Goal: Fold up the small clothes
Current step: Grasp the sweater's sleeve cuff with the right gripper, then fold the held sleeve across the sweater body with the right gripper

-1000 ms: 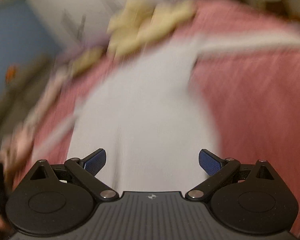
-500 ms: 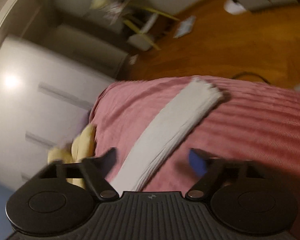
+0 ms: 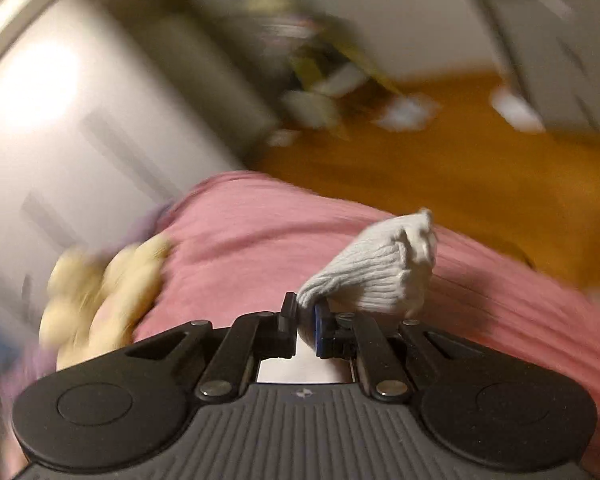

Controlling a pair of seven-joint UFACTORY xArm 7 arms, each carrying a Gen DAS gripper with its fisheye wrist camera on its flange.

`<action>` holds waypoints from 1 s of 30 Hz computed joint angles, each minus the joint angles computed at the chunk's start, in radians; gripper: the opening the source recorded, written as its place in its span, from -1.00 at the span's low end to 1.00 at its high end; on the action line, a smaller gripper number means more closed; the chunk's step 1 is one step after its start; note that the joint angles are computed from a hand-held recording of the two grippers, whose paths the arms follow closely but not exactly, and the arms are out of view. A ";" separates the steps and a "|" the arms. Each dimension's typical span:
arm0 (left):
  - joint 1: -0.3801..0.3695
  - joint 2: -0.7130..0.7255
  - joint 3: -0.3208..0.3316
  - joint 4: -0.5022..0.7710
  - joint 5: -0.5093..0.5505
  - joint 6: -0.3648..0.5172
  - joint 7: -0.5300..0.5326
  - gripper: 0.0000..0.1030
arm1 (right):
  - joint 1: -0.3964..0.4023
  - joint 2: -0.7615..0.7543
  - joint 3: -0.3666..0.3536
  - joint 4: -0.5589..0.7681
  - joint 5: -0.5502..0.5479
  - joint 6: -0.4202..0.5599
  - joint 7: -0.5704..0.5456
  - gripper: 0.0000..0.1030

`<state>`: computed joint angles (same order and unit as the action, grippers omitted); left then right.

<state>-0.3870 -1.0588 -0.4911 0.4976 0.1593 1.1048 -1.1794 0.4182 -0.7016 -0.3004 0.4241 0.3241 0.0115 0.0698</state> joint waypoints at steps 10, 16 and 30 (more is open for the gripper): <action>0.055 -0.042 0.175 -0.111 -0.027 -0.299 0.091 1.00 | 0.531 0.035 0.065 0.054 -0.001 0.002 -0.129 -0.08; 0.068 0.206 0.323 -0.143 -0.139 -0.653 0.213 0.95 | 0.337 -0.126 0.173 -0.086 0.046 0.157 -0.002 -0.08; 0.078 0.527 0.388 -0.046 -0.315 -0.767 0.389 -0.68 | 0.249 -0.296 0.144 -0.223 0.127 0.265 0.009 -0.07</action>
